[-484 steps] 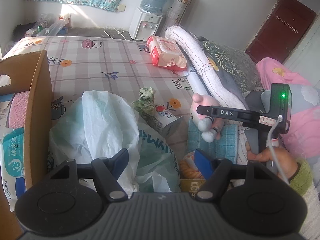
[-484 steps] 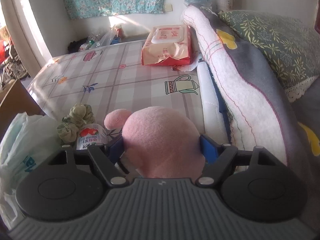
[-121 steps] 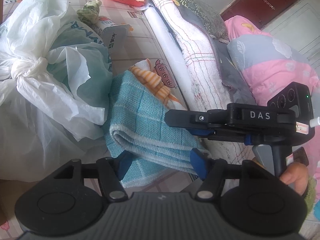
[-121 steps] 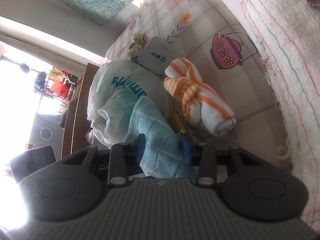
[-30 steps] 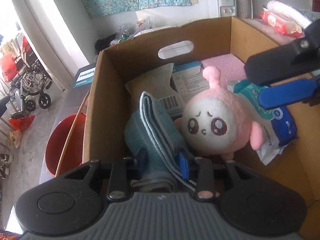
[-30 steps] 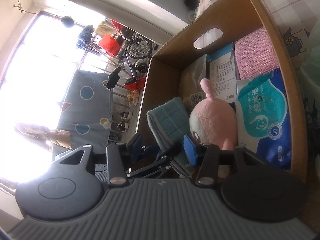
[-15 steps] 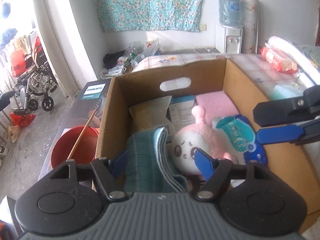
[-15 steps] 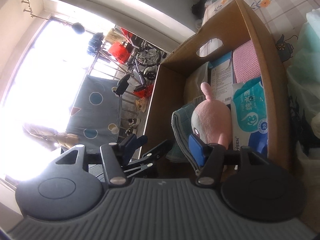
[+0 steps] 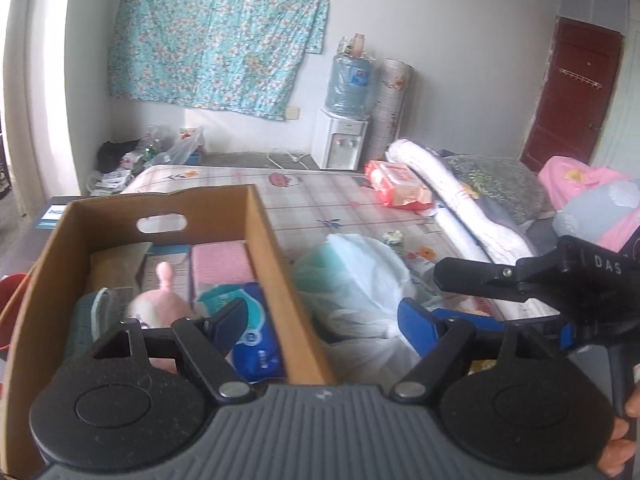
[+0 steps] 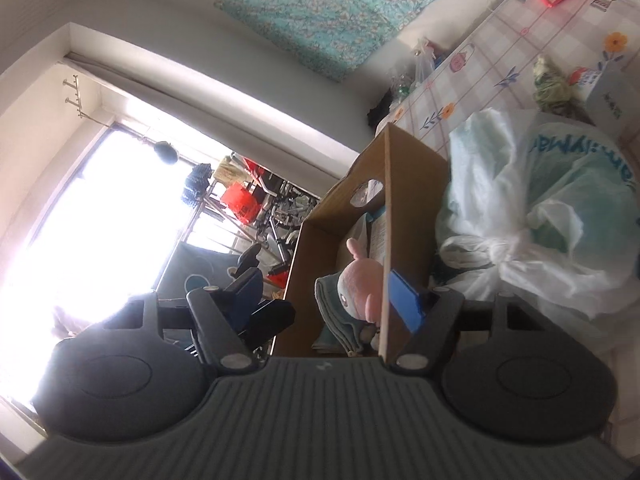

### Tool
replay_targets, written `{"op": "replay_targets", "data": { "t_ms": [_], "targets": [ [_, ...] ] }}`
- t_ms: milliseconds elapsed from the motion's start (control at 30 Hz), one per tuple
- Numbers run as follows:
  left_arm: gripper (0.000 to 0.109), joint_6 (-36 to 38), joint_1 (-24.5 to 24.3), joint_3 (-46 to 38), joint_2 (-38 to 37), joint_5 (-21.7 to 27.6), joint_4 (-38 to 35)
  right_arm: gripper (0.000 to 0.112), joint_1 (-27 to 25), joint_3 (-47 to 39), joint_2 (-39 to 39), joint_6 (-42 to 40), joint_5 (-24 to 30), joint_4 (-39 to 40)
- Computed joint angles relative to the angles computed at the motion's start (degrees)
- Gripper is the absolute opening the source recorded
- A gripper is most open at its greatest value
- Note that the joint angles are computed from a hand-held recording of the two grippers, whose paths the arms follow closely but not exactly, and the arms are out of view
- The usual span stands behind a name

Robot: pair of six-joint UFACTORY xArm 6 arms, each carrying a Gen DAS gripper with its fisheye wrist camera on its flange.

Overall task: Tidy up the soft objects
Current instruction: 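Move the right tool back to the small white carton on the bed, then close the right tool on the small white carton with green print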

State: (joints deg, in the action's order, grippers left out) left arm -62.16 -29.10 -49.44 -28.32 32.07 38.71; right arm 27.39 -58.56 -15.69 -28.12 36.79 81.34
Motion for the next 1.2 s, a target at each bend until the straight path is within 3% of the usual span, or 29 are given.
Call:
{"op": "replay_targets", "data": {
  "t_ms": [300,433,533,633,833,1000,1200],
  "targets": [
    [0.083,1.0,-5.2,-5.8,13.1,-10.2,-4.3,0.071,-9.7,16.0,-13.0,4.4,-4.8,-6.1],
    [0.082,1.9,-7.5,-8.0,18.2,-11.1,-5.3,0.071,-13.1,20.1,-15.0,6.7,-7.7,-10.2],
    [0.079,4.4,-8.3,-10.4,21.5,-10.4,-7.9,0.071,-15.6,20.0,-13.7,5.9,-6.6,-10.7],
    [0.077,6.6,-7.8,-13.4,23.4,-9.3,-7.9,0.071,-16.2,16.1,-10.1,3.4,-6.1,-11.9],
    [0.077,9.7,-5.8,-23.1,28.2,-4.3,1.0,0.071,-15.0,2.3,2.0,-4.7,-7.4,-7.7],
    [0.076,25.0,-3.7,-33.3,36.2,-0.7,-5.7,0.065,-14.7,-9.5,14.1,-4.5,-6.2,-8.0],
    [0.06,42.5,-1.8,-46.6,47.8,5.9,-21.4,0.064,-15.4,-20.8,25.9,3.4,-2.5,-13.5]
  ]
}}
